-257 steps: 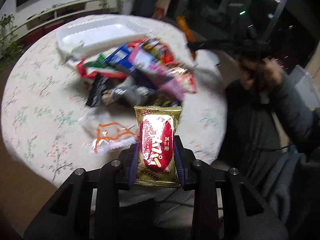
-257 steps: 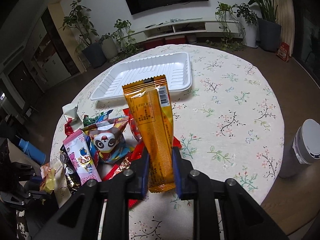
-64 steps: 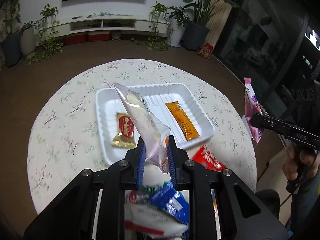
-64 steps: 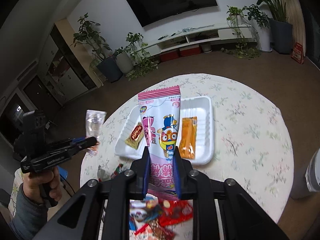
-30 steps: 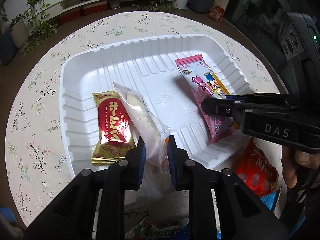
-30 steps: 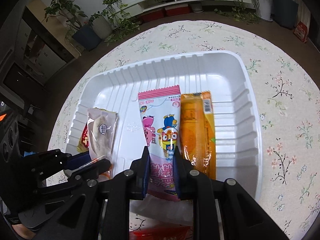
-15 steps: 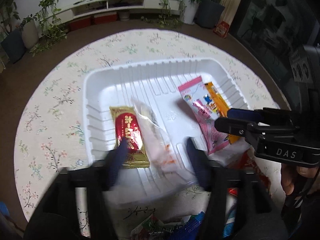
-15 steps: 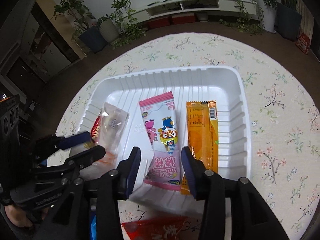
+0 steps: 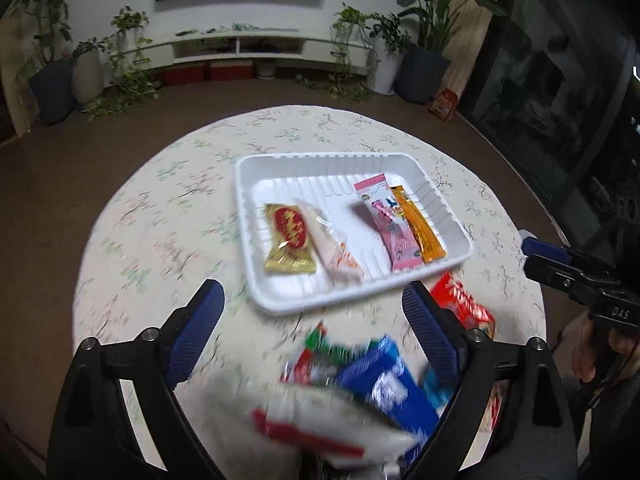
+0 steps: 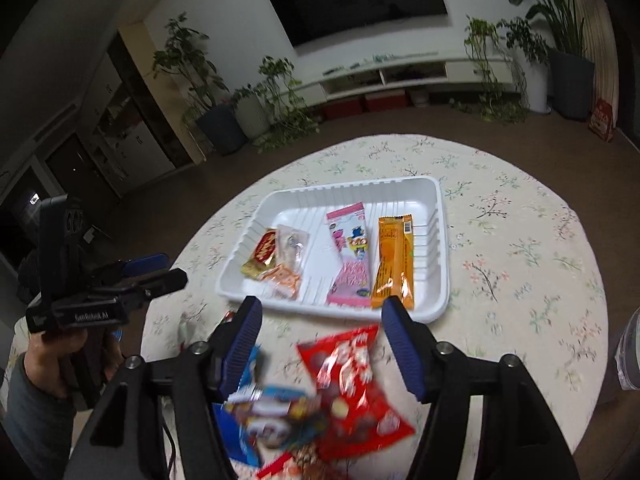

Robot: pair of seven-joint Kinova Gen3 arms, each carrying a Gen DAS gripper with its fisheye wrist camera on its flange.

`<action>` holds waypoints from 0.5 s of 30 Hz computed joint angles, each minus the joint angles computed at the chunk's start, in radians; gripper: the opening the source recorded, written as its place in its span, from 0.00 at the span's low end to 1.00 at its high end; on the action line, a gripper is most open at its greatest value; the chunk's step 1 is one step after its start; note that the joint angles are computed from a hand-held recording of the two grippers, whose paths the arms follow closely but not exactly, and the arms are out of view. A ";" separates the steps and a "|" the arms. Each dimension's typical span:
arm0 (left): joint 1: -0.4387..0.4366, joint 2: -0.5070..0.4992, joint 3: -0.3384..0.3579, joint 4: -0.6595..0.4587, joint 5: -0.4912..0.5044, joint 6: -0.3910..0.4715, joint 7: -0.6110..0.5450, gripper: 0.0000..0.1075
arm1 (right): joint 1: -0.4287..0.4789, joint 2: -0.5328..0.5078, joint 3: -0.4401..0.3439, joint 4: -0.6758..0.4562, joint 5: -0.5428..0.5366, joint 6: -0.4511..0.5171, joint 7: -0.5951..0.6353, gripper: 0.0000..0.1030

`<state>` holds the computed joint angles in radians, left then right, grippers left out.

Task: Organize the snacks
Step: 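Open both tools to release the packets into the tray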

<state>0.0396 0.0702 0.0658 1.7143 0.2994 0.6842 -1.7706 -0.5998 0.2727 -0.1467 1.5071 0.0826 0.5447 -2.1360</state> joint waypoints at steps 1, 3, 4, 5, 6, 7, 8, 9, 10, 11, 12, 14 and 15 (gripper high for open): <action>0.005 -0.045 -0.015 0.046 0.010 -0.011 0.012 0.84 | -0.041 -0.033 0.020 0.046 0.038 -0.021 -0.041 0.64; 0.024 -0.132 -0.057 0.139 0.045 -0.031 0.045 0.84 | -0.133 -0.074 0.086 0.119 0.101 -0.069 -0.122 0.64; 0.015 -0.176 -0.050 0.185 0.039 -0.031 0.086 0.84 | -0.180 -0.091 0.116 0.152 0.132 -0.083 -0.163 0.64; -0.006 -0.215 -0.024 0.232 0.018 -0.039 0.127 0.84 | -0.226 -0.109 0.143 0.190 0.164 -0.108 -0.203 0.64; -0.046 -0.247 0.020 0.273 -0.006 -0.037 0.167 0.84 | -0.272 -0.121 0.171 0.223 0.195 -0.130 -0.244 0.64; -0.067 -0.274 0.050 0.311 -0.028 -0.032 0.208 0.84 | -0.319 -0.125 0.201 0.245 0.222 -0.141 -0.285 0.64; -0.069 -0.298 0.062 0.346 -0.036 -0.030 0.247 0.84 | -0.365 -0.128 0.234 0.267 0.252 -0.156 -0.325 0.64; -0.090 -0.325 0.087 0.384 -0.032 -0.030 0.288 0.84 | -0.411 -0.131 0.271 0.284 0.281 -0.163 -0.366 0.64; -0.122 -0.338 0.130 0.408 -0.036 -0.036 0.328 0.84 | -0.458 -0.135 0.312 0.301 0.304 -0.166 -0.407 0.64; -0.149 -0.356 0.176 0.433 -0.040 -0.045 0.369 0.84 | -0.504 -0.136 0.358 0.315 0.322 -0.169 -0.447 0.64; -0.172 -0.373 0.223 0.455 -0.048 -0.052 0.410 0.84 | -0.540 -0.134 0.396 0.326 0.337 -0.171 -0.488 0.64; -0.212 -0.369 0.315 0.464 -0.077 -0.055 0.491 0.84 | -0.562 -0.128 0.417 0.332 0.380 -0.154 -0.569 0.64; -0.225 -0.363 0.353 0.463 -0.088 -0.059 0.532 0.84 | -0.546 -0.130 0.399 0.337 0.399 -0.155 -0.594 0.64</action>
<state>-0.1856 -0.2930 0.4185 2.1774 0.2115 0.6249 -1.2389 -1.1459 0.1432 0.2525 1.8442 0.4818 0.3896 -2.7297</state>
